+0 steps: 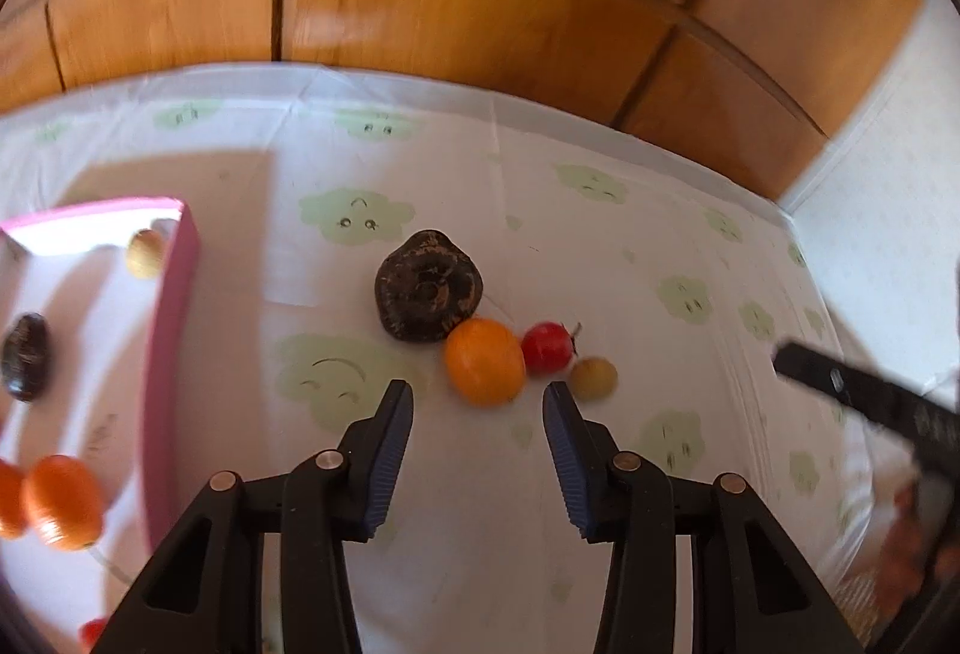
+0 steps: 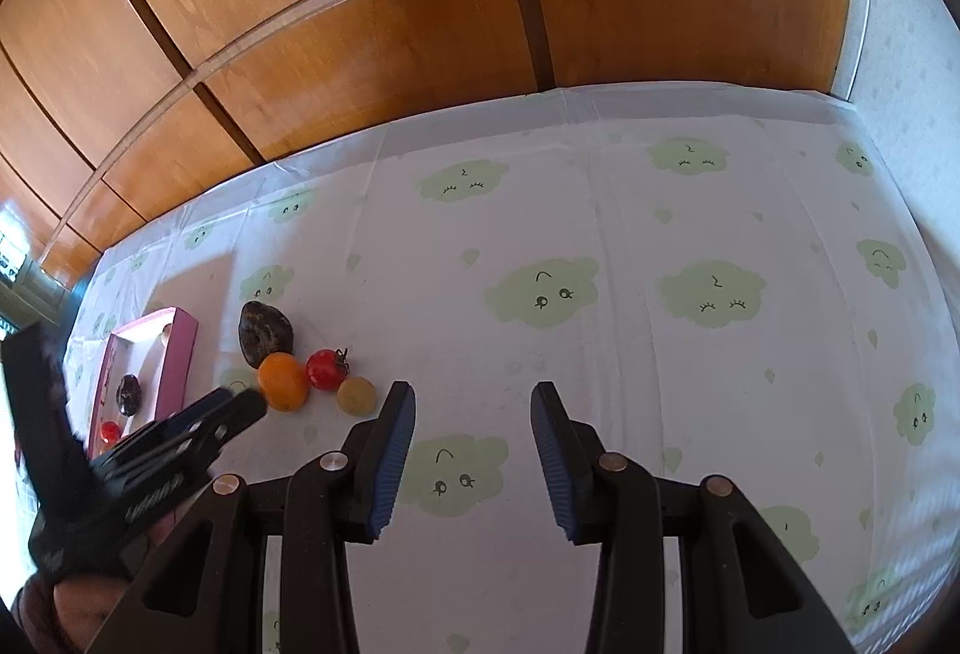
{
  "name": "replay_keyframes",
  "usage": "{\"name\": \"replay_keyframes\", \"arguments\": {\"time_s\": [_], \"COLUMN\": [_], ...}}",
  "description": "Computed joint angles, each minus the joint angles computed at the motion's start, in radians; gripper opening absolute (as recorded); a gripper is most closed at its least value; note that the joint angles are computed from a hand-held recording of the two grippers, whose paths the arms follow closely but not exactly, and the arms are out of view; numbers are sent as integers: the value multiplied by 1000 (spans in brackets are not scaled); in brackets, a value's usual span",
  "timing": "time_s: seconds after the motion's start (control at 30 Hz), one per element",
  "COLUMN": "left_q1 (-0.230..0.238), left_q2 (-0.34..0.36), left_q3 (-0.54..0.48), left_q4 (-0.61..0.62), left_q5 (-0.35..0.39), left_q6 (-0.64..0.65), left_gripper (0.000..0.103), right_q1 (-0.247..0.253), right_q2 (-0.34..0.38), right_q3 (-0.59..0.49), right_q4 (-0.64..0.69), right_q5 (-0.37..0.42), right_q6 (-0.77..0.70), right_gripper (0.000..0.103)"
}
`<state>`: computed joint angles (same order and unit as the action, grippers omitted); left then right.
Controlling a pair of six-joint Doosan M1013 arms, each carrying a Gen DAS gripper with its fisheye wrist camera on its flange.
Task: Organize fruits
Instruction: 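Reach for another orange and grasp it with the left tool, then grasp the small tan round fruit with the right tool while the left tool holds the orange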
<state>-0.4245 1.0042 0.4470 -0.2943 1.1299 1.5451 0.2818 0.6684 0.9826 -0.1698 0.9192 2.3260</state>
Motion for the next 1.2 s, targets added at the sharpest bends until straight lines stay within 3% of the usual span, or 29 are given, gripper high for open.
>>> {"name": "replay_keyframes", "arguments": {"time_s": [0.2,0.33,0.43,0.53,0.8,0.9,1.03,1.2], "left_q1": [-1,0,1,6,19,19,18,14], "left_q2": [122,147,157,122,-112,-173,-195,-190], "left_q3": [-216,-255,-269,-198,241,361,421,419], "left_q4": [-6,-16,-23,-41,-57,-47,-55,-47], "left_q5": [131,149,147,111,-105,-173,-225,-240], "left_q6": [-99,-118,-109,-77,114,165,188,189], "left_gripper": [46,45,36,35,35,35,35,35], "right_q1": [-1,1,5,6,4,2,-3,-8], "right_q2": [5,9,14,18,19,18,15,14], "right_q3": [-7,-11,-19,-23,-22,-17,-7,1], "right_q4": [9,8,-7,-18,-4,17,61,150], "right_q5": [8,19,34,46,58,47,19,-22], "right_q6": [-10,-16,-18,-17,-28,-40,-66,-122], "right_gripper": [41,41,41,41,40,40,40,40]}}
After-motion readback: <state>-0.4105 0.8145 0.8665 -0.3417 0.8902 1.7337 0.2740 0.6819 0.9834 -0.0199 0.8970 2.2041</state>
